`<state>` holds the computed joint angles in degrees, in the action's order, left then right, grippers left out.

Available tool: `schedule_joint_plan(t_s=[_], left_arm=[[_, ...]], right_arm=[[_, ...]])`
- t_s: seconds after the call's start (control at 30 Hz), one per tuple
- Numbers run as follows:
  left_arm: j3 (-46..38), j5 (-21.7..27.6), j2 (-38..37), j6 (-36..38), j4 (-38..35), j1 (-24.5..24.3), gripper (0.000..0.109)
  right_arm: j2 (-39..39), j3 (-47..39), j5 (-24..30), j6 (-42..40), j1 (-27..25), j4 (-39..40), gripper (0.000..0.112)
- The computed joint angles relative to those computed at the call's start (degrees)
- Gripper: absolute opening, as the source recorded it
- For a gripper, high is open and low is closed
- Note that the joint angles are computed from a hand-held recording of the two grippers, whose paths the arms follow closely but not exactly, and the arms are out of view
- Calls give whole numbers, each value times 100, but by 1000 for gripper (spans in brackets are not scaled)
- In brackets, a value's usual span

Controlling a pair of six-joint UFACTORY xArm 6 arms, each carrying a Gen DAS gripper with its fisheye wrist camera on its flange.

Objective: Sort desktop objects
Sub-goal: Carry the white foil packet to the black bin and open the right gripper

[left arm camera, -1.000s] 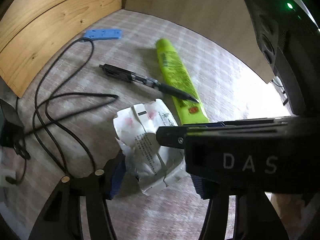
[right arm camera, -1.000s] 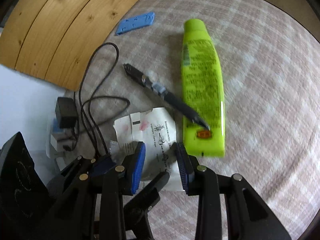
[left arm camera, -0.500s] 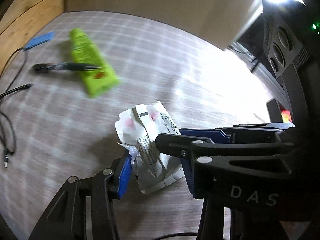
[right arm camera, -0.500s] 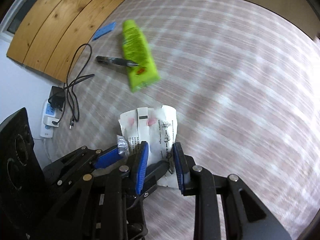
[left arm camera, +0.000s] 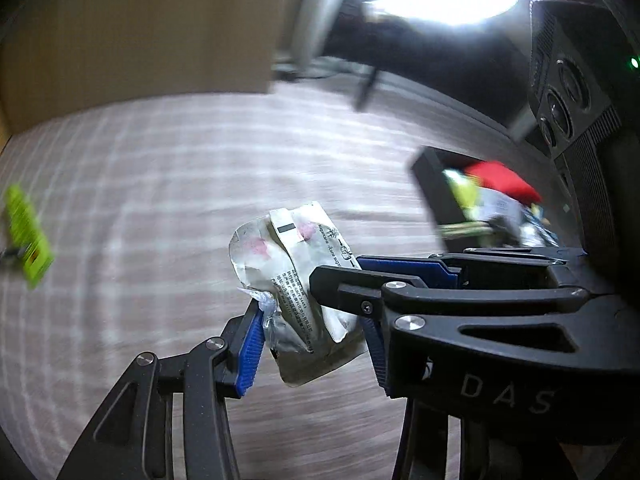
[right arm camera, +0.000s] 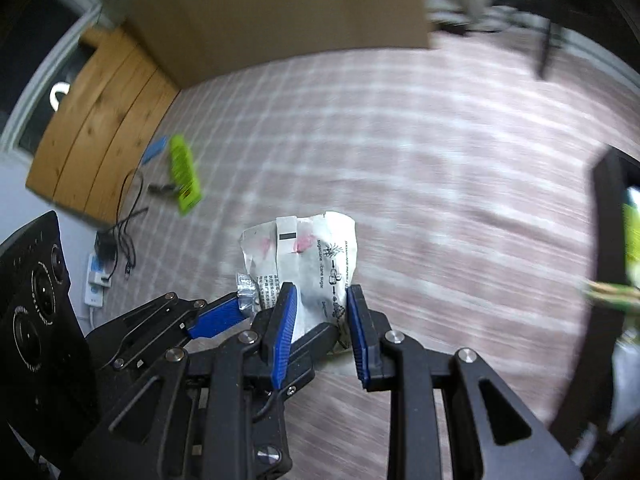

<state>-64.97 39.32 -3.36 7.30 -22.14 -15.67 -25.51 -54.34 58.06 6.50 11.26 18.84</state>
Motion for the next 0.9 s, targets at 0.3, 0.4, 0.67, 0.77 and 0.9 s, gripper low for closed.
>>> schedule_joint_plan(t_s=[0.3,0.4,0.67,0.77,0.9], left_arm=[[-1297,280,681,158,-17,-1385,44],[-1743,394,971,204,-24,-1768,44],[-3389,869,2131,252,196,-2618,43],[-3930,1066,2477,228,327,-2854,43],[-4736,1394,3014,12,687,-3090,46]], right_arm=[[-1594,548,963,-679,-2237,31,26],[-1939,626,1314,-1076,-3172,149,26],[-2042,424,2152,-2535,-5752,568,26],[-1922,294,2365,-2941,-6464,657,26],[-1648,115,2488,-3304,-7104,701,26]])
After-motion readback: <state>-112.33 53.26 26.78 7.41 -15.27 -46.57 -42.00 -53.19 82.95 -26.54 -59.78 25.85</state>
